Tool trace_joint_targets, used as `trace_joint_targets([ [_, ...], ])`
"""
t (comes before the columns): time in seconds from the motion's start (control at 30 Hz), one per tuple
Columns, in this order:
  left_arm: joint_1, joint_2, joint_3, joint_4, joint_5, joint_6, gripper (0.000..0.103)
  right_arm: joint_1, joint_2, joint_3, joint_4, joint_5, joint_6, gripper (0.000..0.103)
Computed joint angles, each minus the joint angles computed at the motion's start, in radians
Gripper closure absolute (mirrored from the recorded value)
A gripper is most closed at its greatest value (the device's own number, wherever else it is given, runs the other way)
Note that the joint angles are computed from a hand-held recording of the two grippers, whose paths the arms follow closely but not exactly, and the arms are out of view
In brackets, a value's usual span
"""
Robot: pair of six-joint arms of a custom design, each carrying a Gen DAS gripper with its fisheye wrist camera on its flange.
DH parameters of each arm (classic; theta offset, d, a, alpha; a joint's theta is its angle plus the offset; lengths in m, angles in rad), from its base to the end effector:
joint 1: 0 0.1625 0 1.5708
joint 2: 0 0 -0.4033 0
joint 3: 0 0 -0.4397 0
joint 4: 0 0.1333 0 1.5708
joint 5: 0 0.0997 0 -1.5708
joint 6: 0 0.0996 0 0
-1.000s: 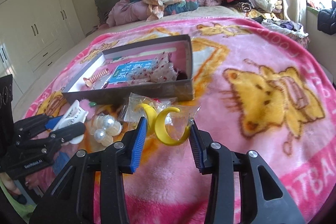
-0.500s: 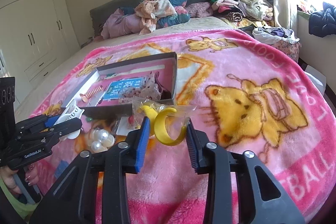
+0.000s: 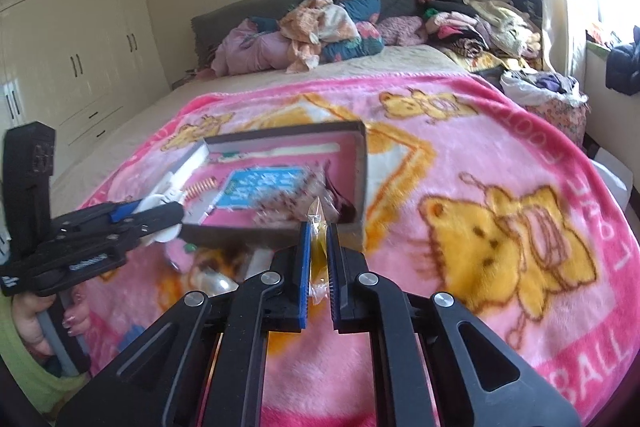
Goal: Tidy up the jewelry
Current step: 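Carry the hair claw and ring bag over the tray with both tools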
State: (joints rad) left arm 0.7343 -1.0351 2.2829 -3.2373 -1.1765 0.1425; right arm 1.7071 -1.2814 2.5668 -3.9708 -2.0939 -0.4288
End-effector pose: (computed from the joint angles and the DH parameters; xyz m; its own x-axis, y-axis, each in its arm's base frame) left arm -0.2368 -0.4449 0.0489 -0.6308 0.6617 -0.4052 0.7756 0.5235 -0.3526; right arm 0.1317 -0.3456 0.1786 -0.8111 0.1156 0.5734 -0.4366 0.5327 -0.7250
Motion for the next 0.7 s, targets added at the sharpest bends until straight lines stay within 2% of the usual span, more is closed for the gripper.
trace_joint_targets([
  [0.3, 0.045, 0.033, -0.062, -0.013, 0.024, 0.014, 0.075, 0.037, 0.031, -0.114, 0.074, 0.002, -0.041, 0.095],
  [0.7, 0.084, 0.083, -0.114, -0.014, 0.075, 0.027, 0.075, -0.039, 0.062, -0.199, 0.189, 0.076, -0.003, 0.095],
])
